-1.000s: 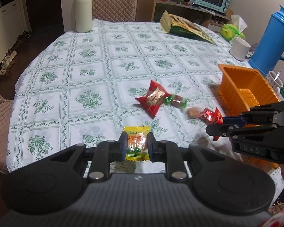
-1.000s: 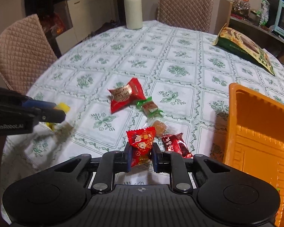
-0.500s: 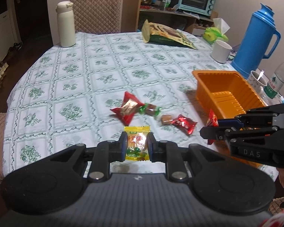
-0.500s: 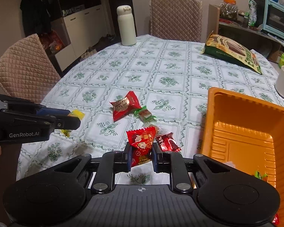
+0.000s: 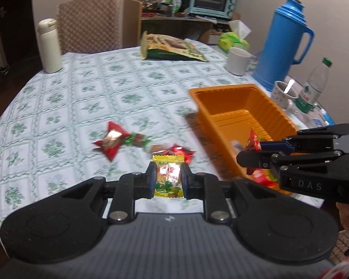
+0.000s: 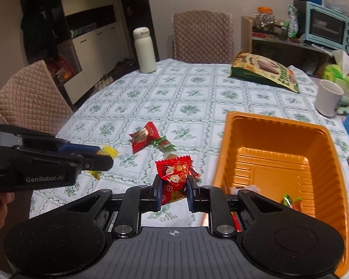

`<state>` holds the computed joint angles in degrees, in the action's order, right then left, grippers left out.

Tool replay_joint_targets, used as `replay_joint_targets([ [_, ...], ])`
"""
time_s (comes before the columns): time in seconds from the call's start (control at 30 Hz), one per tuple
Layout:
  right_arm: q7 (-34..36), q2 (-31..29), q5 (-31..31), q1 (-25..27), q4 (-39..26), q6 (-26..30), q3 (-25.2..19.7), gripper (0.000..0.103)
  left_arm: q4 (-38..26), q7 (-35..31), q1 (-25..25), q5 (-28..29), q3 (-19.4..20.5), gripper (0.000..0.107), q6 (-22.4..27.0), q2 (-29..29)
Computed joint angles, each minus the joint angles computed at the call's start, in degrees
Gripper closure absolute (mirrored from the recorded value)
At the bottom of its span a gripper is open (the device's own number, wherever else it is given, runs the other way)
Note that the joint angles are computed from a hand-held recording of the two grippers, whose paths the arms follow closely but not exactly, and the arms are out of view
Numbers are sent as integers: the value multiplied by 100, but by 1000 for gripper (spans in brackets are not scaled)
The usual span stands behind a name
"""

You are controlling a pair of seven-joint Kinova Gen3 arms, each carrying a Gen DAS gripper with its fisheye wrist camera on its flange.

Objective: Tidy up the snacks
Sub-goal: 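Carry both candies over the orange tray and lower them inside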

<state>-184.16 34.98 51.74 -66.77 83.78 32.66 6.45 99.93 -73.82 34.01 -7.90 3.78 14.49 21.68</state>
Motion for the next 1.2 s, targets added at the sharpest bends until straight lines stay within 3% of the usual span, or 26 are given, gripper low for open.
replay_joint_targets([
  [0.2,-930,-424,478,-323,666,267,106,82,-150,-47,221,-9,129,88,-2,70],
  [0.53,-2159,-1045,1000,-343,1643,1029,-330,82,-541,-69,667,-35,180,88,75,326],
  [0.9,-2715,-1362,1311,259,2248,1285,-971,82,-1234,107,1113,-79,33,88,317,786],
  [1.2,-2994,-1349,1806,973,2465,936,-1330,82,-2009,352,1300,-205,-102,88,683,1288],
])
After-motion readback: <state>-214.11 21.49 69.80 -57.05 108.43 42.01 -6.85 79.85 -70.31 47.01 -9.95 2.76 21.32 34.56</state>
